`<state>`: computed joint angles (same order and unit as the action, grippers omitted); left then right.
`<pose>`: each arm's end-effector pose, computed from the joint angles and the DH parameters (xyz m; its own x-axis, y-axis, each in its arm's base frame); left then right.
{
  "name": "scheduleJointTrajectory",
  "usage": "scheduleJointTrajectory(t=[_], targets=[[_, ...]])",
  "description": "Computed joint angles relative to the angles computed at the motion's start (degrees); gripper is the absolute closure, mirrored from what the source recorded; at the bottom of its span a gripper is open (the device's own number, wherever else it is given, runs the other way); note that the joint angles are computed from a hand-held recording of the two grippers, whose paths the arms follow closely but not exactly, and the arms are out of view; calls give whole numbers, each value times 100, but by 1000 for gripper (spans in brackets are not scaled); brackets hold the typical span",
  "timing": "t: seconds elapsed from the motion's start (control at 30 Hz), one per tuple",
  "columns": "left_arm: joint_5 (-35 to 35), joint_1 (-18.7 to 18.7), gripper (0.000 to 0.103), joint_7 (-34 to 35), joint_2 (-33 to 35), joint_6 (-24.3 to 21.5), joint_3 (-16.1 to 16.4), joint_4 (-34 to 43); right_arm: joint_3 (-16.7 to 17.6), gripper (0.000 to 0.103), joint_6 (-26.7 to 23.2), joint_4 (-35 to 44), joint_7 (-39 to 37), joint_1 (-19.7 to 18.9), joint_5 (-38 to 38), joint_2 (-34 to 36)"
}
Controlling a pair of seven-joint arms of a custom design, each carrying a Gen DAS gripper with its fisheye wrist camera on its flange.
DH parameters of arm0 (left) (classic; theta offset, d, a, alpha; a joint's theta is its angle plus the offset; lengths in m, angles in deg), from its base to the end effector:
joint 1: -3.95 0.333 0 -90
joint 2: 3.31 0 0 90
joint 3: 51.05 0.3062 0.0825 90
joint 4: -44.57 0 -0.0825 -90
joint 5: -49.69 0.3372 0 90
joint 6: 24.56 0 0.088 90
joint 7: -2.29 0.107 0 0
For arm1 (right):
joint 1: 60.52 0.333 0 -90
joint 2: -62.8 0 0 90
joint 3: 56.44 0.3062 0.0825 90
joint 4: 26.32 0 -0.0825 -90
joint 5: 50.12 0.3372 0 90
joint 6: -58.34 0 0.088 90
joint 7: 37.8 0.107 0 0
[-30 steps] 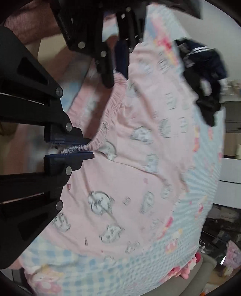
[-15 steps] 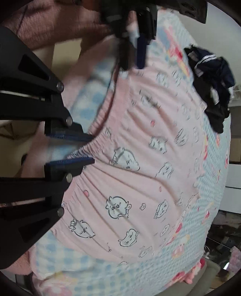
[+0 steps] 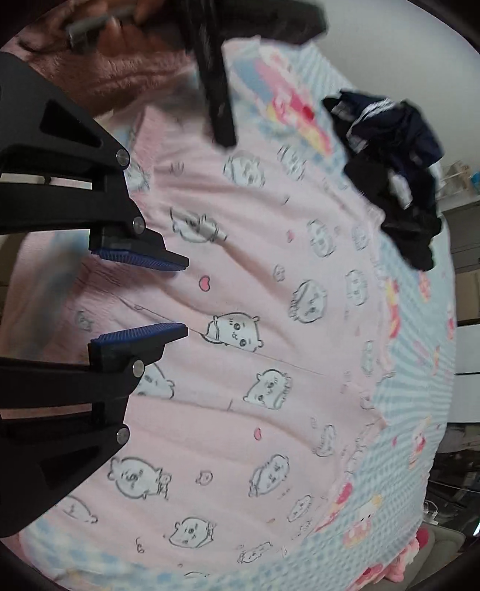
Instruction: Fold clothes
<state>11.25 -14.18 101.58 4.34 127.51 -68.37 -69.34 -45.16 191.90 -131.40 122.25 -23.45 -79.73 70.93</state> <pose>0.4858 -0.3163 0.4694 -0.3274 -0.8004 0.5021 -0.9038 0.1102 -0.4135 0.4010 0.4296 0.5010 -0.0625 -0.9916 -0.1133 -0.8594 0.1112 -0.4990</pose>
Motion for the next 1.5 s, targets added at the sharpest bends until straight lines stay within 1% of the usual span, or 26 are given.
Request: scheduleJointTrajectory(t=[0.1,0.17,0.23,0.27,0.33,0.37,0.4,0.43,0.47,0.5,0.57,0.63,0.67,0.7,0.8,0.93,1.0,1.07,1.1,1.13,1.17,1.2,1.27,1.33,1.4,1.5], targets=[[303,18,101,-245,-73,125,109,-85,-2,73,100,-153,162,-2,51,0],[460,60,102,-350,-127,19,156,-181,4,73,-10,-182,151,-5,131,49],[361,114,101,-276,-61,-50,146,-159,-3,73,33,-241,247,-9,161,30],[106,180,101,-73,-53,-94,113,-147,-3,73,51,-250,263,-14,175,14],[-791,338,98,641,13,-108,12,47,-13,73,234,-237,190,-43,104,-81],[-882,350,95,765,111,-98,17,227,-23,72,336,-221,162,-62,39,-126],[-572,302,84,628,261,-84,77,471,-40,72,369,-155,147,-84,-30,-138],[-257,258,67,456,449,-87,132,720,-62,67,355,-46,126,-110,-88,-116],[54,214,62,243,682,-114,187,975,-86,65,327,86,93,-140,-122,-61],[364,170,61,29,919,-157,242,1246,-112,65,274,257,38,-172,-117,51],[831,129,63,-293,1395,-296,296,1806,-165,65,370,468,-84,-250,1,262],[736,261,66,-187,1789,-347,103,2182,-207,65,501,605,-213,-329,235,468],[748,274,72,-167,1896,-301,59,2256,-232,65,530,657,-237,-343,309,563],[776,282,87,-128,1953,-241,25,2271,-252,65,501,734,-267,-342,378,675],[623,388,97,29,1834,243,-102,1924,-308,65,142,1029,-255,-257,542,992],[578,465,101,-9,1633,673,-80,1616,-387,65,-250,1545,-273,-171,636,1241],[220,729,101,306,1732,590,-334,1810,-481,64,-321,1988,-384,-59,368,1413],[-57,934,97,558,2079,72,-506,2411,-570,59,-435,2447,-511,31,185,1639],[-56,926,85,562,2280,-168,-491,2745,-599,58,-541,2747,-637,32,206,1823],[56,839,66,490,2486,-332,-412,3072,-634,58,-655,3066,-768,40,233,2016],[175,762,60,410,2704,-503,-349,3421,-672,58,-736,3355,-887,35,286,2202],[301,691,59,324,2936,-686,-297,3796,-707,58,-758,3573,-977,3,374,2367],[427,630,63,279,3388,-1039,-318,4466,-786,58,-832,4039,-1151,-46,545,2710],[682,458,94,165,3665,-1140,-206,4874,-887,58,-935,4462,-1271,-57,658,3037],[873,375,100,-40,3826,-1196,-106,5119,-941,58,-1060,4716,-1320,-65,828,3253],[842,450,101,-365,3750,-935,-76,4938,-1028,58,-1068,4694,-1233,-48,954,3303]])
